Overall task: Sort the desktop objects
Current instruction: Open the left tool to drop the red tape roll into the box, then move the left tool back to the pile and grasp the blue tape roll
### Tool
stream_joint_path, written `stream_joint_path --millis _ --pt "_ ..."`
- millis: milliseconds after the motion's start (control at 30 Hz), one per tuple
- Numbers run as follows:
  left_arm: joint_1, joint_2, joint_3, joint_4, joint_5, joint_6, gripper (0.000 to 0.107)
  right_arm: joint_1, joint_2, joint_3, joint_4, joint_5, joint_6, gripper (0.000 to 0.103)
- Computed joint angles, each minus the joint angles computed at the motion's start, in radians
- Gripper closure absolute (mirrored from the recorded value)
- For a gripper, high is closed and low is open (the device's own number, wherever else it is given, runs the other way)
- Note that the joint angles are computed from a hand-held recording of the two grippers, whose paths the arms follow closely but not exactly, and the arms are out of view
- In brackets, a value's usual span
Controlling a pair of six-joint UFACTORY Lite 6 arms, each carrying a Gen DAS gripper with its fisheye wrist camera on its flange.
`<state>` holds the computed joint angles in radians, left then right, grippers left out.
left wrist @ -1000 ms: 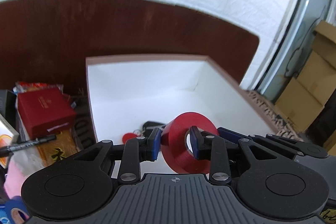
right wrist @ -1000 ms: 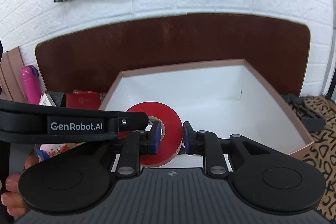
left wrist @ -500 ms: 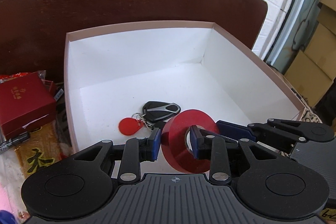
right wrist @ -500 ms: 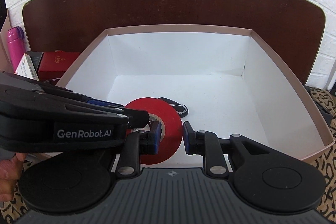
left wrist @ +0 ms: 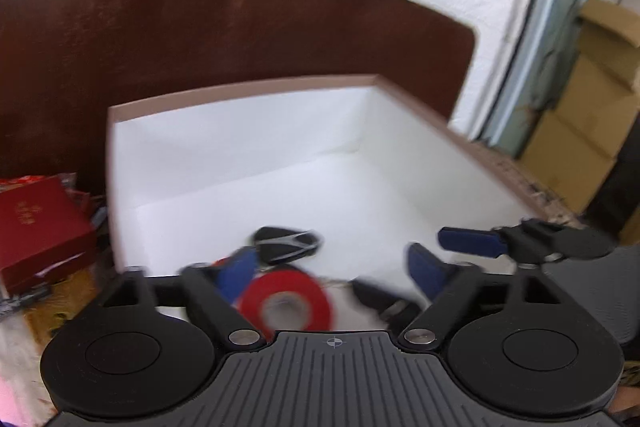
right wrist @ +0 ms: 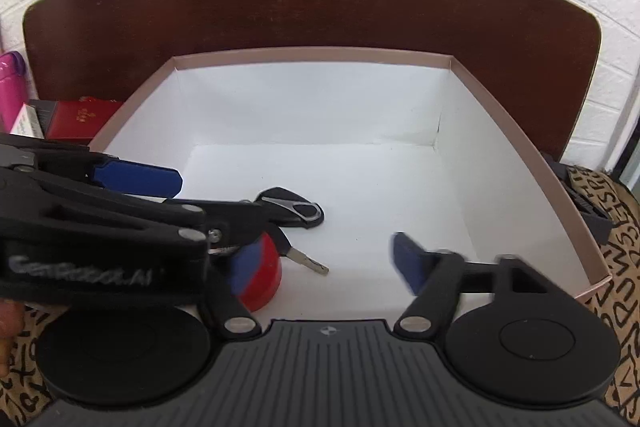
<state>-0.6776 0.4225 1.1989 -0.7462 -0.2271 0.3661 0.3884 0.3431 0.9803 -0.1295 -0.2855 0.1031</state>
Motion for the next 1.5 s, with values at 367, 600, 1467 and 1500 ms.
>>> stream_joint_path --millis 367,600,1467,1500 --pt "-0.050 -0.089 -0.116 0.054 -0.105 -0.097 0.004 -0.001 -0.115 -0.109 -0.101 -0.049 0.116 0.001" --pt "-0.088 -0.193 -0.210 0.047 -0.161 -0.127 0.004 -0.005 -0.240 -0.224 -0.105 -0.120 0.198 0.000" --pt "-0.784 -0.665 -0.854 -0.740 -0.711 0.037 0.004 0.790 -0.486 -0.671 0.996 -0.459 -0.339 0.000" --pt "-0.811 -0.683 -0.877 -0.775 -0.730 0.036 0.004 0.816 -0.462 -0.658 1.006 -0.459 -0.333 0.000"
